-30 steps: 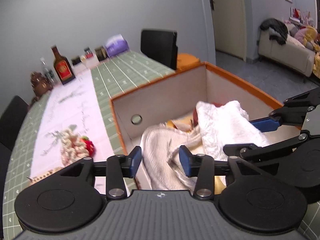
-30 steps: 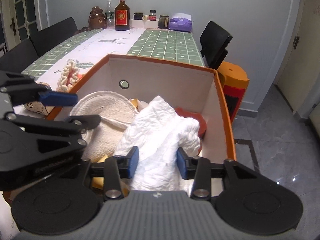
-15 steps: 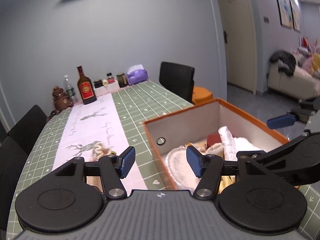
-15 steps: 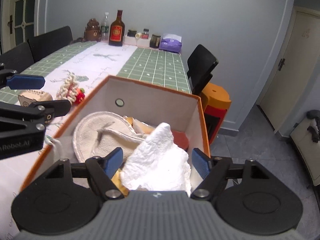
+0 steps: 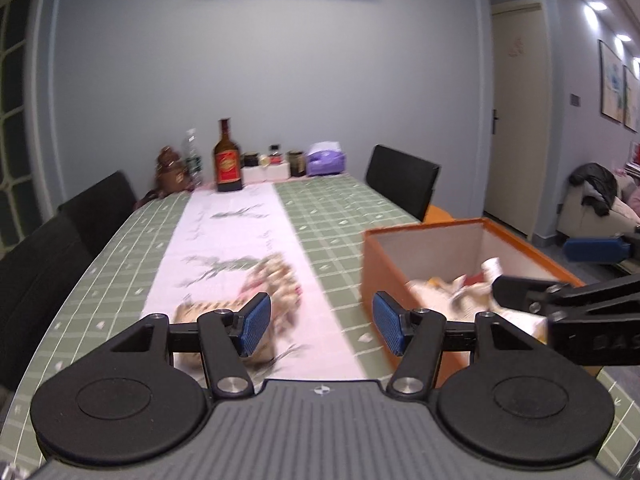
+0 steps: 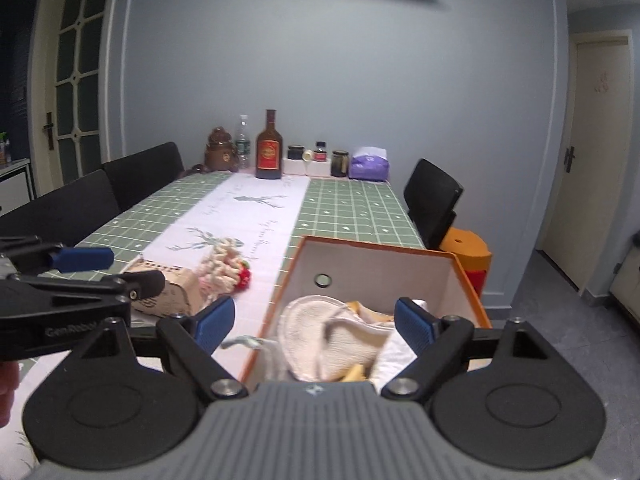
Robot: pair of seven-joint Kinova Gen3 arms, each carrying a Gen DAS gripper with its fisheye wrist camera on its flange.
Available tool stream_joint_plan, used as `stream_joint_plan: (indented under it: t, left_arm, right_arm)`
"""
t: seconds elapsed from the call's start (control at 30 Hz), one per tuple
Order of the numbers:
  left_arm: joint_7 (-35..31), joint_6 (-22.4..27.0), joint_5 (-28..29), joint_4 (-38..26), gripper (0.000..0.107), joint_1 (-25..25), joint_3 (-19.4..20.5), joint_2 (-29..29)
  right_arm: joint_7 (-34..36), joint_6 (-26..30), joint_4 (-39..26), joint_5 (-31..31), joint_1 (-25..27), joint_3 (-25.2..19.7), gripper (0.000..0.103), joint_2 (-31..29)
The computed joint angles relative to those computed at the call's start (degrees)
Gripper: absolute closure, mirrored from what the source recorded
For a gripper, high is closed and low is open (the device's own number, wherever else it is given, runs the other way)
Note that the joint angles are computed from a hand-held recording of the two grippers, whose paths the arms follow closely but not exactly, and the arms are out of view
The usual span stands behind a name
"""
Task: Organize soft objects
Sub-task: 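Move both tools back toward the pink crocheted item and wooden radio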
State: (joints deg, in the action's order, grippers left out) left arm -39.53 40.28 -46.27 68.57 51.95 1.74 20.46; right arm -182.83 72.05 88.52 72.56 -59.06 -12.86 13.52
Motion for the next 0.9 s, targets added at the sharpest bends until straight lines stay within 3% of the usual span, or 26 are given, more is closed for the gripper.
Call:
stream_joint_plan:
  t: [0.33, 0.67, 0.9]
  left_arm:
    - [2.6, 0.5, -0.4, 7.0, 0.038, -3.7, 0.9, -3.6]
    - [1.1, -1.7, 1.4, 11.0, 0.038, -8.5, 2.9, -5.6]
    - [-2.8, -2.5, 4.6, 9.7, 0.038, -11.0, 3.1, -4.8]
  right_arm:
    - [1.7, -2.5, -5.0, 1.7, -3.7, 1.3, 0.017, 5.0]
    - [9.7, -4.9, -12.1, -3.7, -5.5, 5.4, 0.017, 9.7]
    - [17.3, -6.6, -17.2, -6.9, -5.5, 8.3, 0.017, 12.2]
